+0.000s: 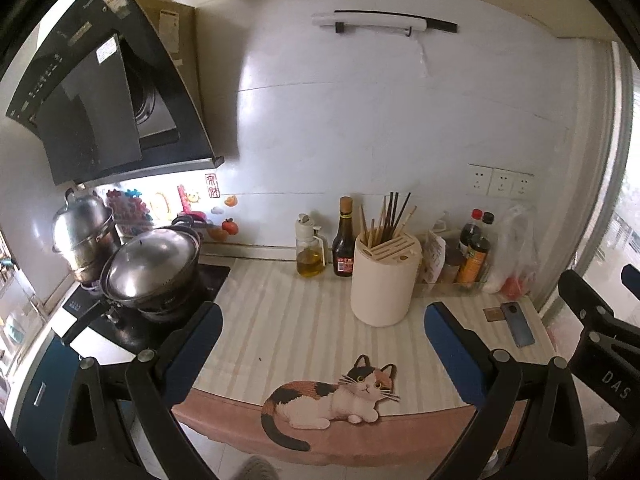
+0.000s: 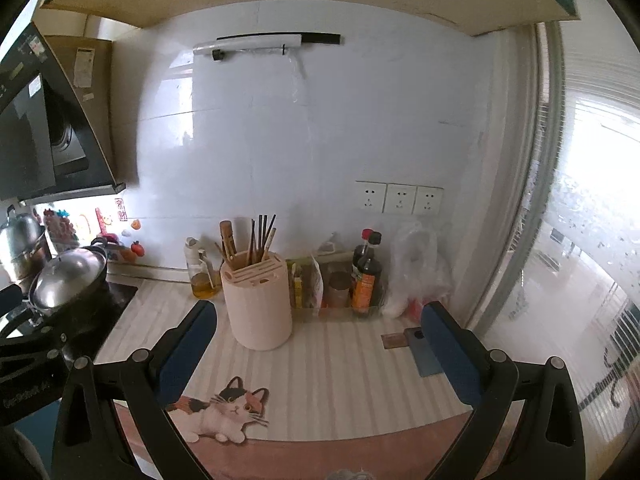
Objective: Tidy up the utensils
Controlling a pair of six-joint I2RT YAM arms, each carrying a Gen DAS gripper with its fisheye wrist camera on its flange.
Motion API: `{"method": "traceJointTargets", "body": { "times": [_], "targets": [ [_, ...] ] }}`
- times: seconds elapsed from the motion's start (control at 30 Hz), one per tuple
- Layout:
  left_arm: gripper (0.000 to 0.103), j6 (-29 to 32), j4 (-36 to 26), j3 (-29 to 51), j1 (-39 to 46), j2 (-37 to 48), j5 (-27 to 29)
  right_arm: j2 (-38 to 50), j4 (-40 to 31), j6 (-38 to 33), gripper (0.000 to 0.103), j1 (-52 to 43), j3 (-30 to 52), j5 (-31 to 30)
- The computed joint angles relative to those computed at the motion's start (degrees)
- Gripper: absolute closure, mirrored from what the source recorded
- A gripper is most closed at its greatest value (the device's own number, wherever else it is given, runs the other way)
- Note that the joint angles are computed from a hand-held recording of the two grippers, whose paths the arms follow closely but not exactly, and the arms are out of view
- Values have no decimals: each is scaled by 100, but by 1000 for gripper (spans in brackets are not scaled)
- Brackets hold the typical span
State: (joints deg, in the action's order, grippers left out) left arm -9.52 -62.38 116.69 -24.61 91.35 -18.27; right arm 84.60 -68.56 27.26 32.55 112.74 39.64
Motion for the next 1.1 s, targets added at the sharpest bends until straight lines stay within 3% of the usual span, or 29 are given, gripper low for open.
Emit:
{"method": "traceJointTargets", "body": {
  "times": [0.4,1.1],
  "targets": [
    [0,153,94,-281,160,-274,214,83,-570,527,0,380,302,333],
    [0,168,-40,-160,161,-262,287,172,-931,905,0,687,435,571]
  ]
}}
